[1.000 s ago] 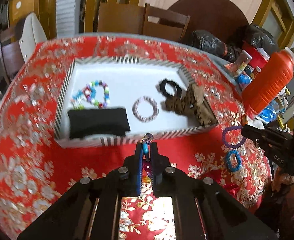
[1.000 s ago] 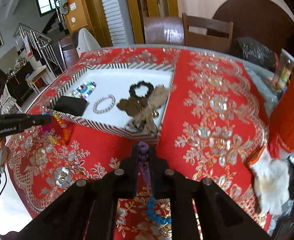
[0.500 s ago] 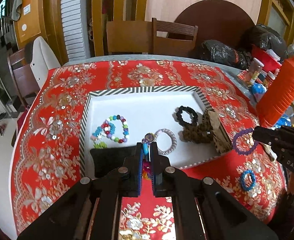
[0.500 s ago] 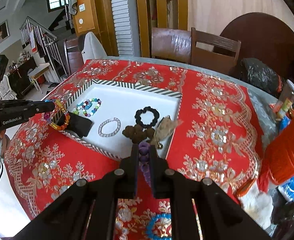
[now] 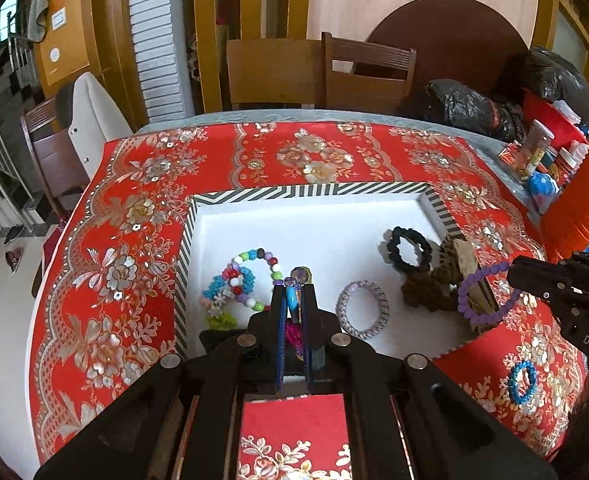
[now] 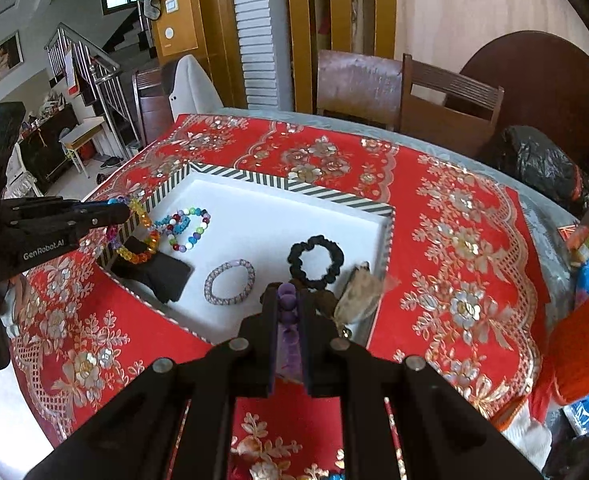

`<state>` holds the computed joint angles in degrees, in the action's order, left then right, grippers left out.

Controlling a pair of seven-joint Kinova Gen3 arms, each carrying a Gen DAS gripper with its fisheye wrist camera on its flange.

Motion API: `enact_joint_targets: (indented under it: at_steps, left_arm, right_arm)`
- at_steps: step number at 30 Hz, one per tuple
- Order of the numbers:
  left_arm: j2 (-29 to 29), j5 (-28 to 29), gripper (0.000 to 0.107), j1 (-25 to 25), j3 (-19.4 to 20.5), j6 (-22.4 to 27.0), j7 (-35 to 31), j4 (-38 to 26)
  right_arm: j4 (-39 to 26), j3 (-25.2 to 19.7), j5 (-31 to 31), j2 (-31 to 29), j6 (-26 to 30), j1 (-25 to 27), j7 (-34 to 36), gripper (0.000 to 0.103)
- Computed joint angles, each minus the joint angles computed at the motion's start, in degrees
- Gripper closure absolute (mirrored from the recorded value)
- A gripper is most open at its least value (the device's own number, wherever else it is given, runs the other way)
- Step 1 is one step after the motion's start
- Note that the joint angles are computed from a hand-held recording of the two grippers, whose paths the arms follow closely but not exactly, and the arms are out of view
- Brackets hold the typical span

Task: Organize jewelry
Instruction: 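Carry the orange bracelet with the left gripper while the right gripper carries the purple bracelet into the tray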

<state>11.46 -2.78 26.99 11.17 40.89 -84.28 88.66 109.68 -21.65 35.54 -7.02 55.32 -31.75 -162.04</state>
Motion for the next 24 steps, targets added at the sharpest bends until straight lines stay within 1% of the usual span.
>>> enact_joint_targets:
  at_steps: [6,12,18,20,24]
  left_arm:
    - [2.15,-0.88,0.097,0.35,-0.54,0.69,0.65,-2.07]
    - [4.98,-1.3,0.097,0.74,-1.05,1.69,0.99,-5.21]
    - [9.22,-0.81,0.097,1.17,-1.88,3.32,1.83,-10.14]
    - [10.47,-0.01,0.097,1.01,-1.92,3.36,2.19,-11.57]
    - [12.32,1.41,0.097,0.95,-2.12,2.78,3.25,-13.38]
  right_arm:
    - [-1.05,1.8,-0.48,2.26,-2.03,0.28,1.89,0.094]
    - [-2.86,4.69,-1.31,5.43,-5.25,0.63,4.45,0.094]
    - [-6.41,7.5,-1.64,9.76,-7.19,0.05,6.83,0.094]
    - [-7.65,8.52,-1.59,11.28,-7.71,-0.31,7.46,0.094]
    - [-8.82,10.88,-2.16,14.07,-10.71,-0.68,7.83,0.094]
